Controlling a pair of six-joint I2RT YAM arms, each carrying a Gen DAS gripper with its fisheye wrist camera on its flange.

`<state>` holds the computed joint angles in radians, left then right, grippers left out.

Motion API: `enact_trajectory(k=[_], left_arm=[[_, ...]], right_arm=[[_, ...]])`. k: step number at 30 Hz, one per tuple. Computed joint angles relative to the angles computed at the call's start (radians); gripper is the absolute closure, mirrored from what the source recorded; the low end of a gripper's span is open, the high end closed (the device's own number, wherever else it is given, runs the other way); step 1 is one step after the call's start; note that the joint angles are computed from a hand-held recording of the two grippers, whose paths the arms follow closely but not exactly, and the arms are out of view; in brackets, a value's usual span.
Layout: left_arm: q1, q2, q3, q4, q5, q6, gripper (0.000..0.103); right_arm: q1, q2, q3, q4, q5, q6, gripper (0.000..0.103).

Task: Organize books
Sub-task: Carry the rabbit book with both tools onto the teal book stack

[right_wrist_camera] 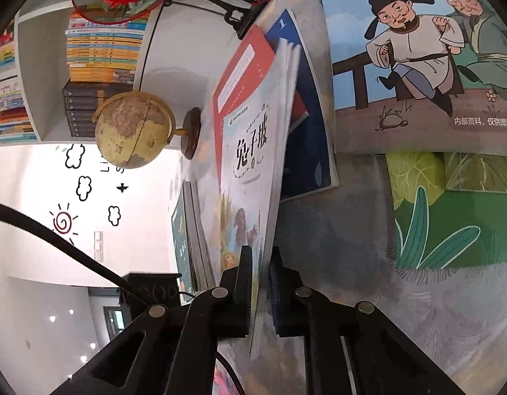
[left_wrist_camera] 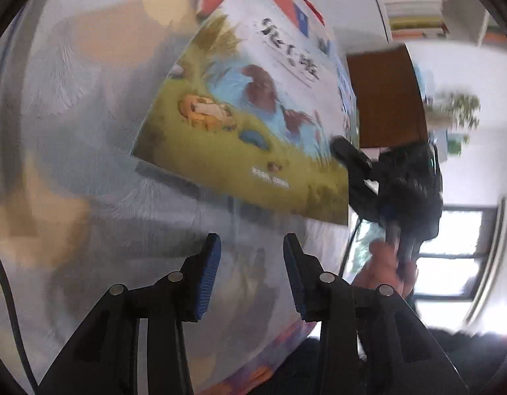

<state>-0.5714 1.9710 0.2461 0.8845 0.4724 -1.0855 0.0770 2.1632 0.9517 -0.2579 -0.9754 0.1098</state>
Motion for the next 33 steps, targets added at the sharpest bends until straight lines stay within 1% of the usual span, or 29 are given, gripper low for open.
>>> enact_trajectory(k=[3,6,8,10,12,13,14,16,17,18,19,21,22,23,24,25,26,27,29,33], left_arm=[[0.01,-0.217,0.009,-0.253,-0.166,0.059,0.068],[0.048,-0.284,0.043,-0.345,-0.31,0.088,0.066],[0.079,-0.232,0.106,-0.392,-0.368,0.131,0.065],[0.092,-0.15,0.207,-0.502,-0.396,0.17,0.065],[0.094,-0.088,0.252,-0.519,-0.374,0.218,0.065],[0.081,-0.093,0.26,-0.525,-0.387,0.22,0.065],[0.086,-0.092,0.257,-0.51,-0.353,0.231,0.064],[0.096,-0.094,0.238,-0.474,-0.304,0.224,0.064],[0.103,-0.105,0.196,-0.399,-0.26,0.213,0.064],[0.112,-0.109,0.144,-0.295,-0.212,0.202,0.064],[0.126,-0.107,0.074,-0.135,-0.145,0.178,0.064],[0.115,-0.074,0.016,0.051,-0.102,0.13,0.064],[0.106,-0.057,0.013,0.069,-0.111,0.129,0.064],[0.087,-0.046,0.036,0.021,-0.146,0.138,0.064],[0.061,-0.036,0.081,-0.085,-0.196,0.156,0.064],[0.039,-0.021,0.123,-0.152,-0.226,0.165,0.064],[0.013,0.002,0.158,-0.2,-0.258,0.174,0.065],[-0.011,-0.007,0.161,-0.206,-0.301,0.174,0.064],[-0.033,-0.049,0.17,-0.283,-0.359,0.193,0.064],[-0.118,-0.144,0.245,-0.536,-0.509,0.279,0.064]], right_arm=[[0.006,0.004,0.012,-0.017,0.028,-0.018,0.093],[0.005,0.013,0.024,-0.031,0.032,-0.027,0.093],[0.007,0.015,0.03,-0.042,0.043,-0.032,0.093],[0.008,0.022,0.04,-0.057,0.055,-0.041,0.092],[0.014,0.023,0.041,-0.055,0.058,-0.037,0.092],[0.015,0.025,0.044,-0.059,0.06,-0.043,0.092],[0.015,0.026,0.044,-0.062,0.062,-0.049,0.092],[0.023,0.021,0.036,-0.052,0.072,-0.046,0.09],[0.021,0.02,0.034,-0.047,0.077,-0.047,0.09],[0.015,0.023,0.038,-0.051,0.074,-0.05,0.089],[0.004,0.024,0.041,-0.055,0.067,-0.054,0.088],[-0.019,0.034,0.06,-0.085,0.066,-0.08,0.084],[-0.025,0.049,0.078,-0.113,0.065,-0.097,0.084],[-0.033,0.072,0.101,-0.148,0.057,-0.121,0.084],[-0.038,0.09,0.112,-0.166,0.044,-0.133,0.084],[-0.039,0.099,0.116,-0.173,0.034,-0.139,0.084],[-0.026,0.095,0.105,-0.158,0.048,-0.135,0.084],[-0.01,0.076,0.086,-0.133,0.083,-0.127,0.084],[0.032,0.011,0.029,-0.057,0.189,-0.109,0.084],[0.109,-0.146,-0.071,0.03,0.351,-0.152,0.084]])
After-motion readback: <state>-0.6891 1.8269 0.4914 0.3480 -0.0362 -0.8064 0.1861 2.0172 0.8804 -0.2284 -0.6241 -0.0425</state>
